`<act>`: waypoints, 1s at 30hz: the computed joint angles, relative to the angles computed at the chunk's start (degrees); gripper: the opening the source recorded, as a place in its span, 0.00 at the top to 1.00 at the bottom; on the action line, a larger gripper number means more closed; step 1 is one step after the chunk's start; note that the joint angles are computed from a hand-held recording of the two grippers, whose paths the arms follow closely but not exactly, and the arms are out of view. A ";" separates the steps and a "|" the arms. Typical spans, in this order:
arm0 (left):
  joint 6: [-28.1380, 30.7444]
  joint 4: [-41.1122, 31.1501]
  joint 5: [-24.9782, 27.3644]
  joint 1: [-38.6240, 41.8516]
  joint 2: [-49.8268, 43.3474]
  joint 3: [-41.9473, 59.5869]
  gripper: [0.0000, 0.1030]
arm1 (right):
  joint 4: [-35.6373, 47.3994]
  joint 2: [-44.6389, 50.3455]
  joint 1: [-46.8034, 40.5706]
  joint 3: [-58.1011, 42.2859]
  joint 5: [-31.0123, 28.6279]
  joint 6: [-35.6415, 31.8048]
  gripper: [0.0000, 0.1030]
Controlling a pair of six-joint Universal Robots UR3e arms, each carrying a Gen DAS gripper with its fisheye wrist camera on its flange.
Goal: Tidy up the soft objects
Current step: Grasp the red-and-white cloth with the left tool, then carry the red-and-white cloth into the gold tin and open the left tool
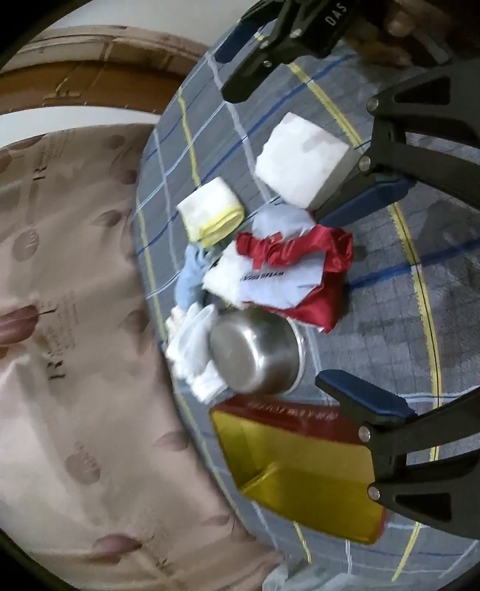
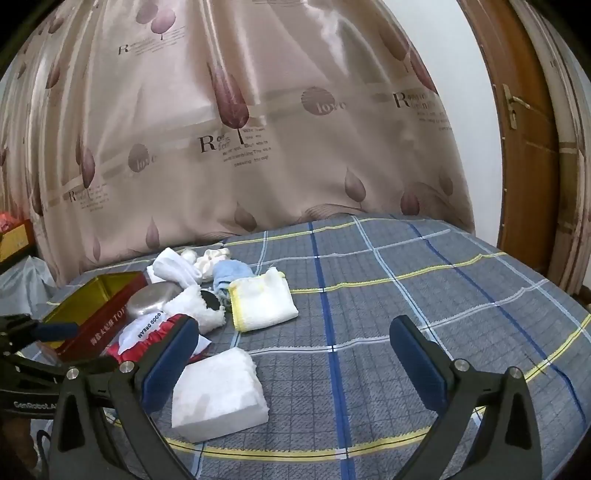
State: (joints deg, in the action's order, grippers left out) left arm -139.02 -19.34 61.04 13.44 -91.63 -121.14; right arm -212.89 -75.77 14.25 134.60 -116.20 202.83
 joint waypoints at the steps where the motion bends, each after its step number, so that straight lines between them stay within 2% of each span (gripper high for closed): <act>1: 0.79 -1.72 -0.18 0.04 -0.28 0.80 0.21 | -0.60 0.07 -1.12 0.41 1.09 -0.14 0.00; 5: 3.68 -7.86 -0.28 -0.35 -1.48 4.39 0.21 | -0.97 -0.27 -2.00 1.01 2.53 0.00 0.00; 6: 5.22 -12.32 -1.33 -0.07 -1.98 6.45 0.21 | -0.78 -0.41 -1.98 0.95 2.53 -0.02 0.00; 13: 4.63 -23.00 1.43 -2.62 -10.15 18.30 0.21 | -1.25 -0.76 -3.14 1.60 4.65 -0.27 0.00; 18: 2.88 -23.74 1.73 -3.39 -12.71 21.46 0.21 | -1.41 -0.69 -3.55 1.78 5.77 -0.35 0.00; 22: 3.94 -21.95 1.15 -4.29 -13.14 21.28 0.21 | -0.92 -0.77 -3.66 1.50 5.97 -0.24 0.00; 23: 4.41 -22.01 1.34 -4.60 -13.67 21.91 0.27 | -0.86 -0.75 -3.65 1.45 6.04 -0.25 0.00; 24: 4.56 -20.94 1.42 -4.95 -13.74 21.64 0.50 | -0.93 -0.75 -3.70 1.52 6.10 -0.27 0.00; 26: 4.69 -18.30 0.79 -4.96 -14.01 20.47 0.77 | -1.02 -0.72 -3.89 1.58 6.42 -0.23 0.00; 30: 2.77 -21.20 -1.96 -3.69 -14.11 22.08 0.84 | -1.04 -0.81 -4.35 1.81 7.28 0.09 0.00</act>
